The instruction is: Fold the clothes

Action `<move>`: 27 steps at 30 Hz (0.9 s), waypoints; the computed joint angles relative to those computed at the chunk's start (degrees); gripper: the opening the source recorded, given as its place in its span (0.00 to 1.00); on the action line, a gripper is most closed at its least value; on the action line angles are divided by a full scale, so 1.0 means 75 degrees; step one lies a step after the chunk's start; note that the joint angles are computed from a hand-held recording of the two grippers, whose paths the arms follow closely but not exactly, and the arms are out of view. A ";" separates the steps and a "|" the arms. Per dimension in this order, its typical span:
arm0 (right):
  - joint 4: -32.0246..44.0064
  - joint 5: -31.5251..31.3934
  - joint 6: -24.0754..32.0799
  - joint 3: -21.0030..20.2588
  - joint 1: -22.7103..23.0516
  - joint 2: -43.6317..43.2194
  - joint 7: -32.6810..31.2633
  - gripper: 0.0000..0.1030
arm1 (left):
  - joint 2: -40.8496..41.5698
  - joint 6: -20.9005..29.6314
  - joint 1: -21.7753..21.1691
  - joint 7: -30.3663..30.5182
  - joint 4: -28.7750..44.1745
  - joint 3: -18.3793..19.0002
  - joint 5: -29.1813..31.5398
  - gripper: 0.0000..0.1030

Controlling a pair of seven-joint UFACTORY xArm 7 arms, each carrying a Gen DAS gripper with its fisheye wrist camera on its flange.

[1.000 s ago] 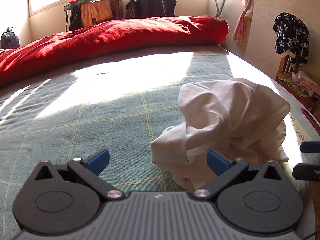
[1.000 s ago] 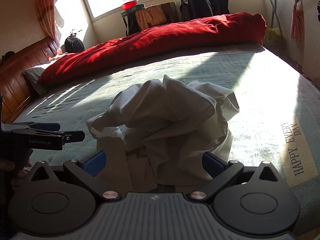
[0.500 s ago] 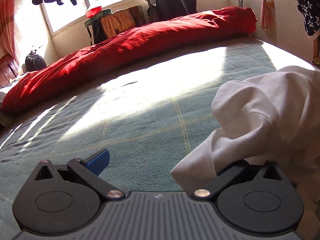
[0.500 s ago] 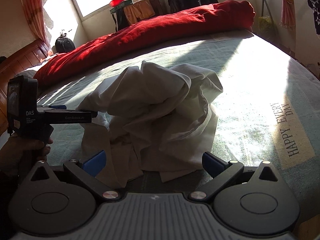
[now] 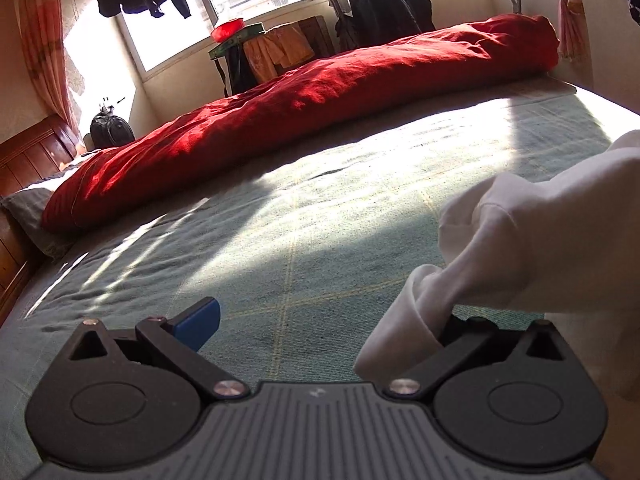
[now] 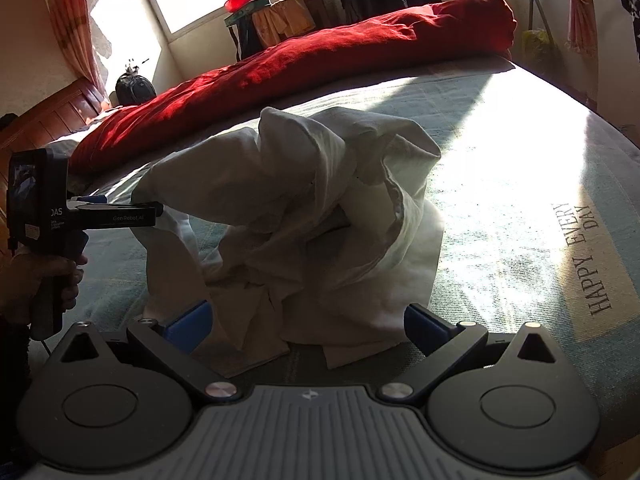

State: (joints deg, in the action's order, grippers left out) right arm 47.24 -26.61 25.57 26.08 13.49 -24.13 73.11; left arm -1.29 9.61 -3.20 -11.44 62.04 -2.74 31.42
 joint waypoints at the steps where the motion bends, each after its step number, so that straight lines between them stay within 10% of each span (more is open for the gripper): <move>1: 0.0009 -0.0013 0.0006 -0.0003 -0.0015 -0.0003 0.0008 1.00 | 0.0000 -0.0019 -0.0004 0.0087 -0.0019 0.0010 -0.0114 1.00; 10: 0.0651 -0.0650 -0.0352 0.0287 -0.0751 0.0300 0.0337 1.00 | -0.0197 -0.0515 -0.0060 0.1536 -0.0372 0.0089 -0.1677 1.00; 15: 0.1890 -0.1914 0.1712 0.0796 -0.1098 0.1264 0.0753 1.00 | -0.0273 -0.0662 -0.0277 0.3170 -0.0513 0.0208 -0.3281 1.00; 27: 0.3475 -0.2392 0.4858 0.0007 -0.0131 0.3088 0.0046 1.00 | -0.0121 -0.0613 -0.0558 0.5867 -0.0371 0.0270 -0.5989 1.00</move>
